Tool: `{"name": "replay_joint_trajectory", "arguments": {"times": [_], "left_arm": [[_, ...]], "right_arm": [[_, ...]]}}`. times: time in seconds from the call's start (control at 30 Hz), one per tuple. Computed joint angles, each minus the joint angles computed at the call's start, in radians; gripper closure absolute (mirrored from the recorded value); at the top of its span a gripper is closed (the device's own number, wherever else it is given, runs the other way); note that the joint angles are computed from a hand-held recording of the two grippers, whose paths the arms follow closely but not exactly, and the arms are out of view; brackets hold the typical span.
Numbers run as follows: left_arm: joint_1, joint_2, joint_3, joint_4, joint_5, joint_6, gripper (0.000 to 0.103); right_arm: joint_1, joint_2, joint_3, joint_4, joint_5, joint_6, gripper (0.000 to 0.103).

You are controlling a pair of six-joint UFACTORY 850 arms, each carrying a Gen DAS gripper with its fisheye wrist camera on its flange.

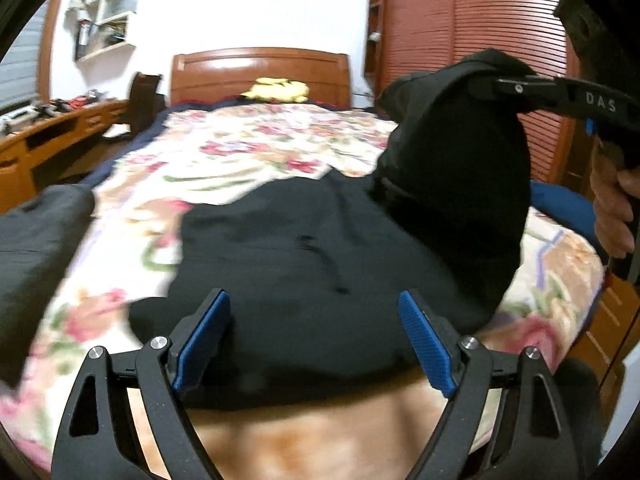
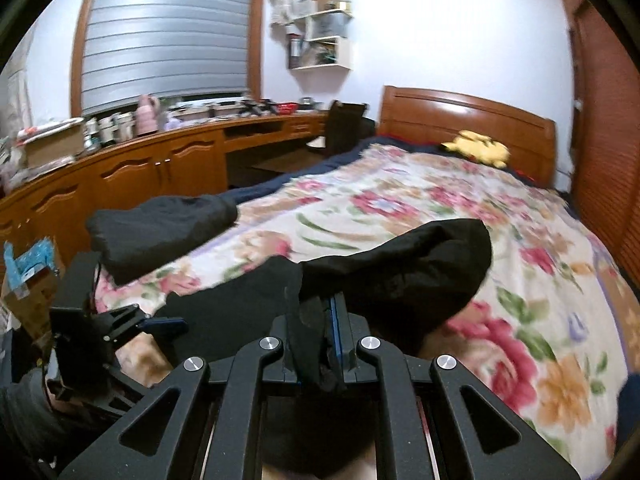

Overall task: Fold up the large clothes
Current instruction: 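Grasp the coat side with the right gripper and fold it toward the left gripper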

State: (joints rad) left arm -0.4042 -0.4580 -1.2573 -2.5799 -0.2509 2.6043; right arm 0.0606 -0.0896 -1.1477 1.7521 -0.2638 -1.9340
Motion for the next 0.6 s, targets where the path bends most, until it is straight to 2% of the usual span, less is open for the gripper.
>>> {"name": "replay_joint_trajectory", "arguments": {"times": [0.17, 0.27, 0.43, 0.53, 0.6], "left_arm": [[0.056, 0.067, 0.073, -0.315, 0.002, 0.306, 0.016], [0.083, 0.094, 0.113, -0.470, -0.007, 0.447, 0.016], [0.121, 0.091, 0.126, -0.502, 0.000, 0.452, 0.016], [0.130, 0.085, 0.130, -0.490, -0.004, 0.439, 0.016], [0.129, 0.080, 0.129, -0.481, -0.004, 0.434, 0.016]], "right_arm": [[0.053, -0.113, -0.116, -0.056, -0.061, 0.035, 0.093], [0.072, -0.225, -0.221, -0.245, -0.140, 0.245, 0.093], [0.104, -0.378, -0.347, -0.559, -0.166, 0.545, 0.092], [0.103, -0.416, -0.376, -0.570, -0.166, 0.548, 0.089], [0.100, -0.421, -0.392, -0.586, -0.172, 0.567, 0.080]]}}
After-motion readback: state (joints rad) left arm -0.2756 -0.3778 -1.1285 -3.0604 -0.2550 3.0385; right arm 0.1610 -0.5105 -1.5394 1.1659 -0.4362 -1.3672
